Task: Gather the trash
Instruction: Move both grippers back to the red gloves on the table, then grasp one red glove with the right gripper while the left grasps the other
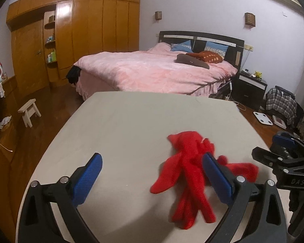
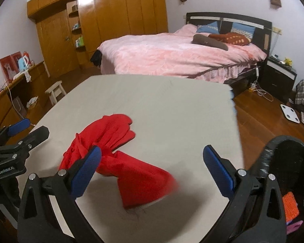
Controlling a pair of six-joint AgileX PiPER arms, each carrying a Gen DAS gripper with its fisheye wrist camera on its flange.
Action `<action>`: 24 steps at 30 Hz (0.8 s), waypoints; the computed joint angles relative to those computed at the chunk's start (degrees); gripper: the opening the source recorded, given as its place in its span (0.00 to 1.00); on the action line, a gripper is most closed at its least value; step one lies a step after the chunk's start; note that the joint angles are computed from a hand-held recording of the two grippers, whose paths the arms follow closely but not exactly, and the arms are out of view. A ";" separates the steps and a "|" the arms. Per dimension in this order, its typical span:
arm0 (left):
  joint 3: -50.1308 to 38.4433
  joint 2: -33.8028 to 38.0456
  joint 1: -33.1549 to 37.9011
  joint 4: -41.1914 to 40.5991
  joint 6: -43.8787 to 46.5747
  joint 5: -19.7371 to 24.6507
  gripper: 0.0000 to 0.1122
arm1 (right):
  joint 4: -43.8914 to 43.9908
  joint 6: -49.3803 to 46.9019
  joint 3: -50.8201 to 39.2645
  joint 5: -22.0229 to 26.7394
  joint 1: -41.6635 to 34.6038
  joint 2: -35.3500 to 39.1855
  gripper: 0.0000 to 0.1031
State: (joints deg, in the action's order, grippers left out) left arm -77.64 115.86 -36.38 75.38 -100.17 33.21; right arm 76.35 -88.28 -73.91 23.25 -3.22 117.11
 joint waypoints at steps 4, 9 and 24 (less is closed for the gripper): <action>0.71 0.50 1.38 0.93 -0.87 -0.89 0.86 | -3.35 3.30 -3.34 -0.86 2.29 3.18 0.95; 1.37 1.01 3.13 2.16 -2.21 -1.42 0.86 | -7.66 7.68 -6.60 -0.18 3.75 5.89 0.95; 1.49 1.69 4.86 2.75 -4.23 -2.99 0.86 | -12.75 9.42 -7.12 1.58 5.52 6.77 0.94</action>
